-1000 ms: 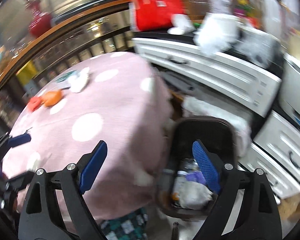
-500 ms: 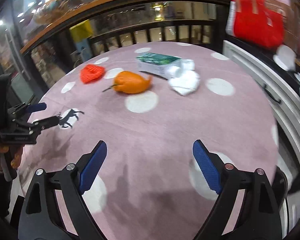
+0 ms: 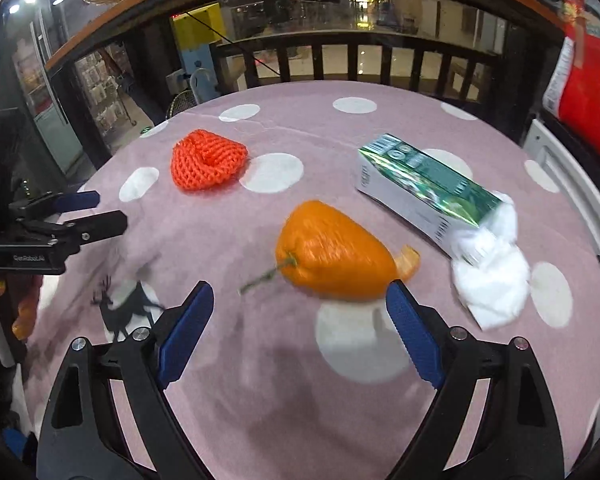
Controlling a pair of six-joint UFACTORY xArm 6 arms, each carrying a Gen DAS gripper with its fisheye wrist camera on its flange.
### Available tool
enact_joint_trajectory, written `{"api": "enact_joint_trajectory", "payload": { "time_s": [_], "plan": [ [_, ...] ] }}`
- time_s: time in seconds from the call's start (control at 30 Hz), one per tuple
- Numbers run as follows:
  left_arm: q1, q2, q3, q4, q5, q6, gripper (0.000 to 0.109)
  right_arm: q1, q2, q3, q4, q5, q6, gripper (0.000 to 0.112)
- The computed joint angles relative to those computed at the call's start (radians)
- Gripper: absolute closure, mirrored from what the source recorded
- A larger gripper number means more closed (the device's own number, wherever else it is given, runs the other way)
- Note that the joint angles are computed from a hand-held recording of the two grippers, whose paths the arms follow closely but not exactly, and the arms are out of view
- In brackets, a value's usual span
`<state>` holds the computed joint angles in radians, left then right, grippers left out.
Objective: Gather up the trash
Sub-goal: 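Move both tools back over the table, then grasp the orange fruit with the right tool while the left tool grasps the orange foam net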
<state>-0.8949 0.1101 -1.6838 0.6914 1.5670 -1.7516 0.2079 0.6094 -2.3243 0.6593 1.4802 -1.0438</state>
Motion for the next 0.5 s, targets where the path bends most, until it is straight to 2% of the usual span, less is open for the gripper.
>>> {"api": "enact_joint_trajectory", "payload": {
  "time_s": [0.07, 0.1, 0.23, 0.33, 0.37, 0.4, 0.5],
  "plan": [
    [0.034, -0.028, 0.042, -0.002, -0.042, -0.004, 0.011, 0.019, 0.095, -0.160, -0.013, 0.073, 0.075, 0.025],
    [0.054, -0.040, 0.060, -0.003, -0.063, -0.005, 0.011, 0.035, 0.108, -0.178, -0.031, 0.061, 0.100, 0.025],
    [0.115, -0.072, 0.113, 0.004, -0.123, -0.001, 0.012, 0.078, 0.060, -0.093, -0.101, -0.054, 0.092, 0.024],
    [0.160, -0.072, 0.130, -0.007, -0.153, 0.008, 0.013, 0.120, 0.003, 0.023, -0.213, -0.203, 0.079, 0.024],
    [0.171, -0.074, 0.137, -0.013, -0.160, 0.006, 0.015, 0.126, 0.001, 0.034, -0.236, -0.225, 0.081, 0.024],
    [0.182, -0.076, 0.145, -0.018, -0.169, 0.002, 0.016, 0.127, 0.017, 0.013, -0.246, -0.214, 0.087, 0.024],
    [0.208, -0.082, 0.166, -0.029, -0.201, -0.009, 0.027, 0.123, 0.073, -0.064, -0.252, -0.158, 0.112, 0.038]
  ]
}}
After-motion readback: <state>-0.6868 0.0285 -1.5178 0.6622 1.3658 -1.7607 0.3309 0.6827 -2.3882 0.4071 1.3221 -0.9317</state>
